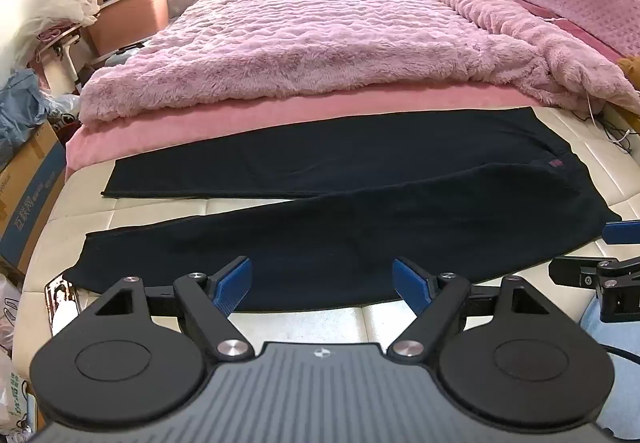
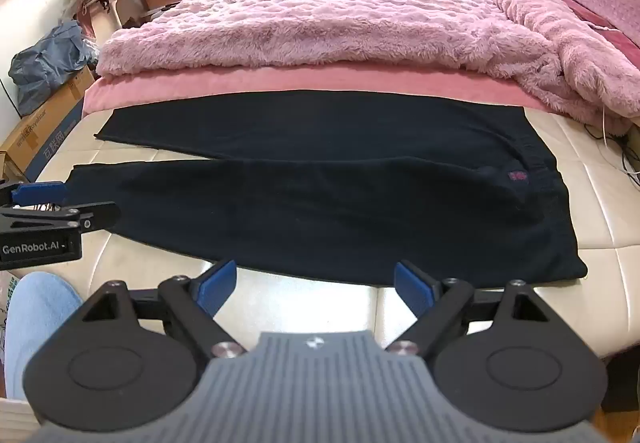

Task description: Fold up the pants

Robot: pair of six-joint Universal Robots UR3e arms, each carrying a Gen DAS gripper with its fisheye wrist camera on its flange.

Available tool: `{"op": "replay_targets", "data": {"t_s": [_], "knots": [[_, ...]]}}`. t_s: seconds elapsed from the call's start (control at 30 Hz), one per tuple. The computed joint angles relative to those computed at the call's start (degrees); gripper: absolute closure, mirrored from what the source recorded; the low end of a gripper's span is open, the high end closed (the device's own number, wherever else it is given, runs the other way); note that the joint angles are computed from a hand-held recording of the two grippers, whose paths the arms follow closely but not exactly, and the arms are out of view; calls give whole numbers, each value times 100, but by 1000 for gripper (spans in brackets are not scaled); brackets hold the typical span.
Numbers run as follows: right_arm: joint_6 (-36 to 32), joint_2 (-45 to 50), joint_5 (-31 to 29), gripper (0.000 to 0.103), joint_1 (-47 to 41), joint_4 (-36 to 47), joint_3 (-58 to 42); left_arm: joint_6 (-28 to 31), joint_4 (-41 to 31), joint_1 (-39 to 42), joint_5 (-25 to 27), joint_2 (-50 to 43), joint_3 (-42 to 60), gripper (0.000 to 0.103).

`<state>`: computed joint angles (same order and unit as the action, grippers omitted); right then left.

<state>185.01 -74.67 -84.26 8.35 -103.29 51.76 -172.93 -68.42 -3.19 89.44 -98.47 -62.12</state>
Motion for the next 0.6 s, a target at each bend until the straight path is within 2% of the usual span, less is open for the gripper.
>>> {"op": "replay_targets", "data": {"t_s": [0.6], "knots": [[-6, 118, -57, 21, 55, 115, -163, 90, 31, 63, 21, 41, -113, 10]]}}
